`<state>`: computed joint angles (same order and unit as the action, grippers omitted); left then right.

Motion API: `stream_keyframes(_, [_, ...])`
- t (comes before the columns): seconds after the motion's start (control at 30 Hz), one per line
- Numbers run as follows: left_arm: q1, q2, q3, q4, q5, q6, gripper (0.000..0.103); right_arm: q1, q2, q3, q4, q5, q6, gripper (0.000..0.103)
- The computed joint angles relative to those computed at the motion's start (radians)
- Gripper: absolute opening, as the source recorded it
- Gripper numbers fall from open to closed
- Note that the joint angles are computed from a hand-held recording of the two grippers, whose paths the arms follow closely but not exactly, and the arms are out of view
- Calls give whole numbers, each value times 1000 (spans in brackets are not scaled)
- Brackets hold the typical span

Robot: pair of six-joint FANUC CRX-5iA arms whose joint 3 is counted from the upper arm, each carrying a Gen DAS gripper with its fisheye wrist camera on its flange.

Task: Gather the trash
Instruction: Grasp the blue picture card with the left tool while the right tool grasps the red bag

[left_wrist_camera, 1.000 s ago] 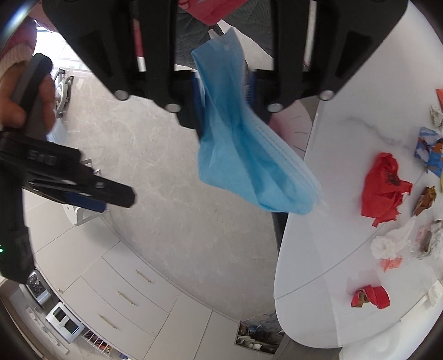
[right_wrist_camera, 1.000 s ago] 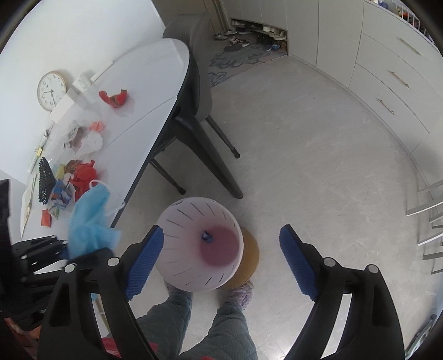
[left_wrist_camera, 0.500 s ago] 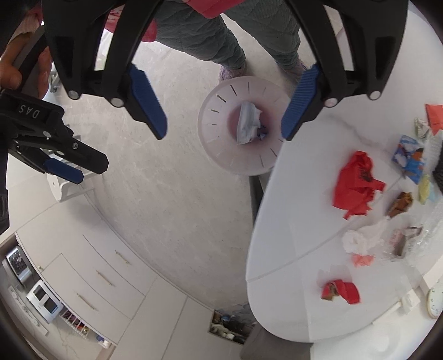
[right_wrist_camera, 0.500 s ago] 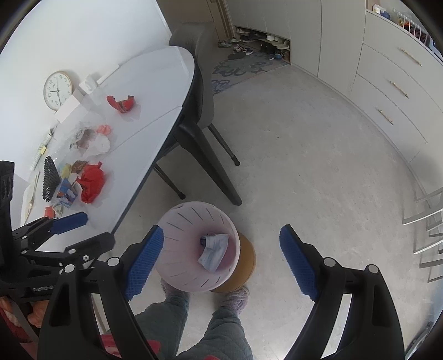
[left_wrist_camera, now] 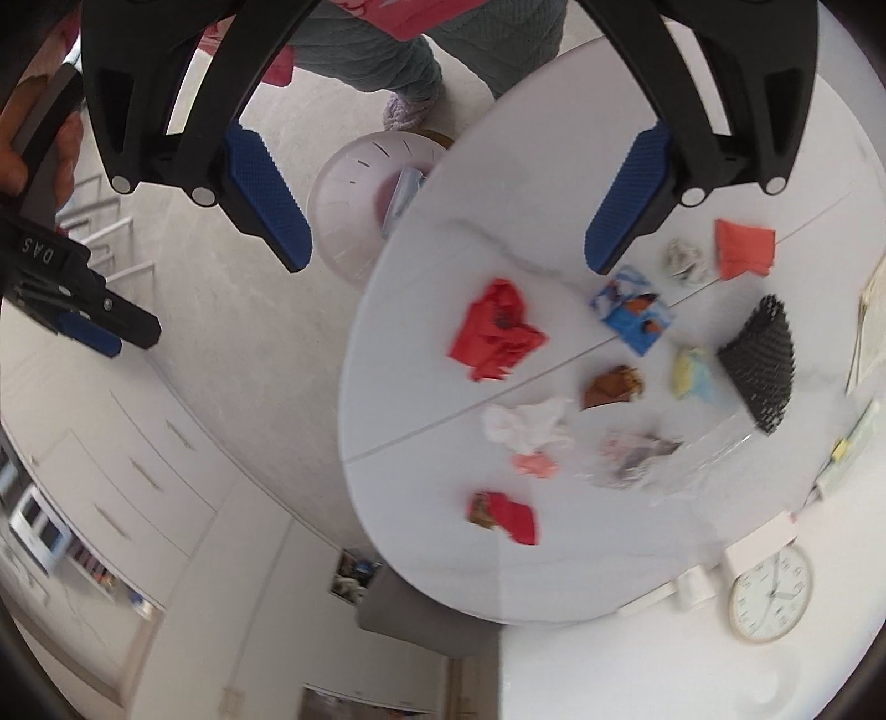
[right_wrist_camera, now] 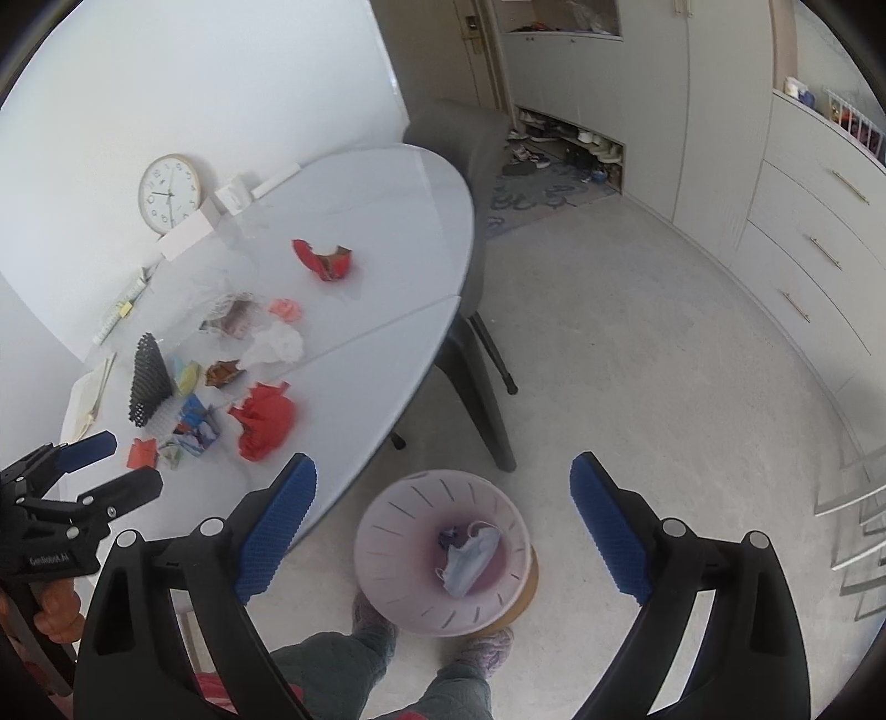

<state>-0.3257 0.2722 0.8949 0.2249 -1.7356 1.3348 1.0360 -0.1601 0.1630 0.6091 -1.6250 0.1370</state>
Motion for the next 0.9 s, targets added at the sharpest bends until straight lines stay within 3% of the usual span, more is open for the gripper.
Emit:
stream_keyframes(0.27, [169,30,42,25,15,-21,95,-54,171,174,-38,83,109,97])
stream_keyframes(0.5, [296,61,36,41,21,-70,95,-97,337,344,-135,107,182,97])
stream_keyframes(0.63, [351,86,20,109,16,-94,95,-114,420,425,-180,101,205,97])
stream_keyframes(0.9, [311,166,8,215,-18,-387,95,-153,548,553,-261,34,254,97])
